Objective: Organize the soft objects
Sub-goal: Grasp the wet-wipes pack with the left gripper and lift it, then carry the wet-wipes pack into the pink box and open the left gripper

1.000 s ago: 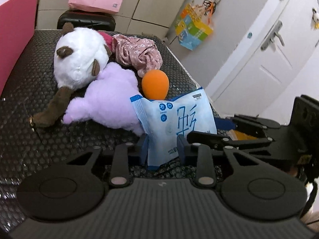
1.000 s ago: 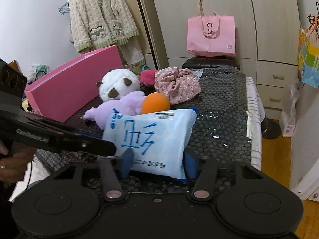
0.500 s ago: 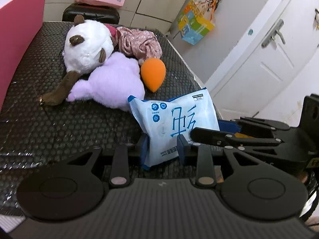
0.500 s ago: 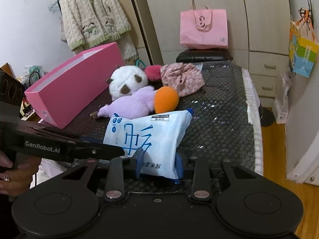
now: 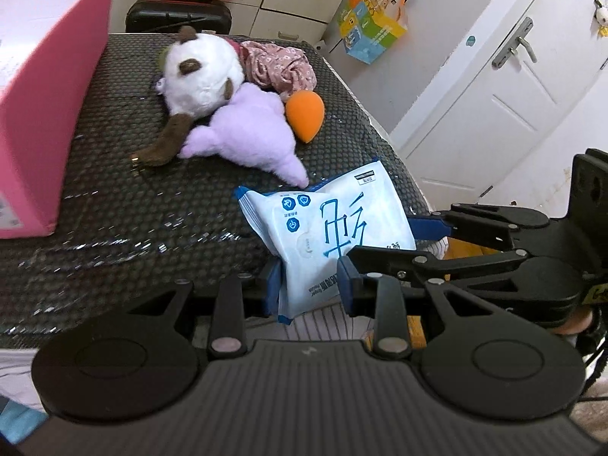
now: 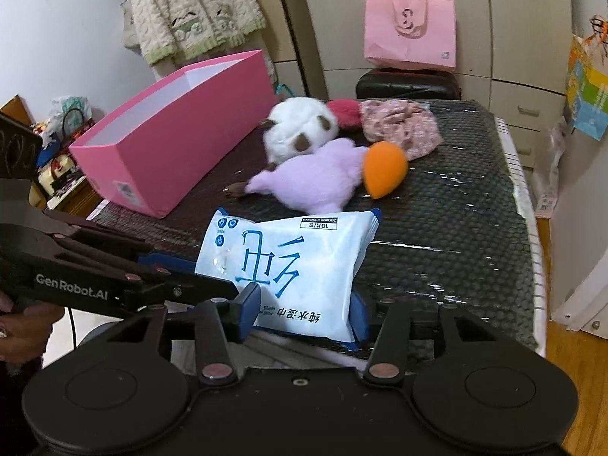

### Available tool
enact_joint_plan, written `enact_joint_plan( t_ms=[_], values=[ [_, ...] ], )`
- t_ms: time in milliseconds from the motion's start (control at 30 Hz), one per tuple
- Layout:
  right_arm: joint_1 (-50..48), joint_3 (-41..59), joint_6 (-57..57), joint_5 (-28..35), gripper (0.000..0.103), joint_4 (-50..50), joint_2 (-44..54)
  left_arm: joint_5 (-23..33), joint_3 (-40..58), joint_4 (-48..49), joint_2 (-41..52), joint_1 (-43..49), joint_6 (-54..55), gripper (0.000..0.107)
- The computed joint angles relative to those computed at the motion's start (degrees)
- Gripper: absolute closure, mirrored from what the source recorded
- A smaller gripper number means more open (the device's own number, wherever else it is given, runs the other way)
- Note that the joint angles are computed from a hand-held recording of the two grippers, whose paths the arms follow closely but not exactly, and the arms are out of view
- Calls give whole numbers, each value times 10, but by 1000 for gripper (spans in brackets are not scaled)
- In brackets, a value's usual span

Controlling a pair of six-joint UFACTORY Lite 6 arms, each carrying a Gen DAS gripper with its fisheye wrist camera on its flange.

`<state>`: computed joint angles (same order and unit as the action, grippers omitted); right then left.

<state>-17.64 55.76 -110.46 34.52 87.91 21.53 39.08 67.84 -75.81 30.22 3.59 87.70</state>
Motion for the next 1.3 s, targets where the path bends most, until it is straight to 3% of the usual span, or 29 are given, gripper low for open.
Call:
enact_joint_plan(
  t_ms=[333, 500, 767, 1067, 1300],
  values=[
    [77, -39, 65, 4, 45, -35, -72, 51, -41, 68, -75, 108, -3, 77],
    [131, -34, 53, 4, 43, 20, -97, 62, -64, 32, -132, 166, 55, 77],
    [224, 49, 39, -38, 36, 65, -80, 83, -3, 26, -127, 230, 70, 76],
    [285, 267, 186, -80, 36, -41, 51, 92, 185, 22, 3, 244, -6, 76],
    [312, 484, 317, -88, 40, -196, 195, 84, 422, 101, 153, 231, -134, 75]
  ],
)
